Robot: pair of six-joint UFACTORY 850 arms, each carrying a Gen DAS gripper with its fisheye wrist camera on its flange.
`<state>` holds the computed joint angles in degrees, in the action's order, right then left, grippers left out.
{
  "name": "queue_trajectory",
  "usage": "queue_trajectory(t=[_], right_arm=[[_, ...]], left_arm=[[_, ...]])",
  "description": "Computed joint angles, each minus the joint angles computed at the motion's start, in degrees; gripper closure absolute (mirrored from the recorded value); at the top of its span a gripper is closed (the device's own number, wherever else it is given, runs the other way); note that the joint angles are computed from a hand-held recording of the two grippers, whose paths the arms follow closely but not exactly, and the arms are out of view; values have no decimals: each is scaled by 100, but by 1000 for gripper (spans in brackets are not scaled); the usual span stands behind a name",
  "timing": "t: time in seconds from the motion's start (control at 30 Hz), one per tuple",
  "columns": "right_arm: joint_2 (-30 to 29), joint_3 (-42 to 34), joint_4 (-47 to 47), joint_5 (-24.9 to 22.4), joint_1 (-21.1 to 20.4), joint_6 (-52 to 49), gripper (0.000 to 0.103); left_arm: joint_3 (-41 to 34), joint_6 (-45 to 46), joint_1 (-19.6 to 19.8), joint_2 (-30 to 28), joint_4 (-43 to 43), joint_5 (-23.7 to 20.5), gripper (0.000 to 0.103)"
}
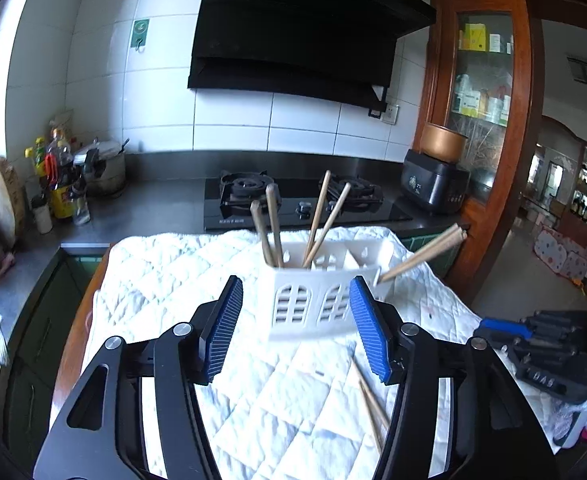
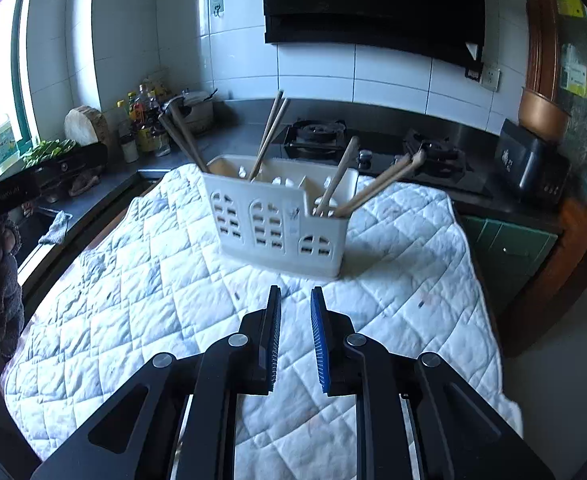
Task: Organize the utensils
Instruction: 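Open the right tool to drop its chopstick while the left tool releases too, then lower the right tool onto a chopstick and close while the left tool grasps the last one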
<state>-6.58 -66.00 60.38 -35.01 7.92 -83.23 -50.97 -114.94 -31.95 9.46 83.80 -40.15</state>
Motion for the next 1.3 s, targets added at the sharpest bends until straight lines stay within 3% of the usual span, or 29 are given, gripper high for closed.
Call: queue_trajectory(t=[0.47,1.0,1.3], right_arm=[[352,1454,260,359,230,-405,87],[110,1513,117,652,506,181,88],[-69,1421,-110,832,606,676,89]], left_arm=[[1220,-1260,-656,539,-403,-627,33],[1690,-1803,-1185,672,-827,-1156,26],[1883,-2031,-1188,666,-1030,-957,26]])
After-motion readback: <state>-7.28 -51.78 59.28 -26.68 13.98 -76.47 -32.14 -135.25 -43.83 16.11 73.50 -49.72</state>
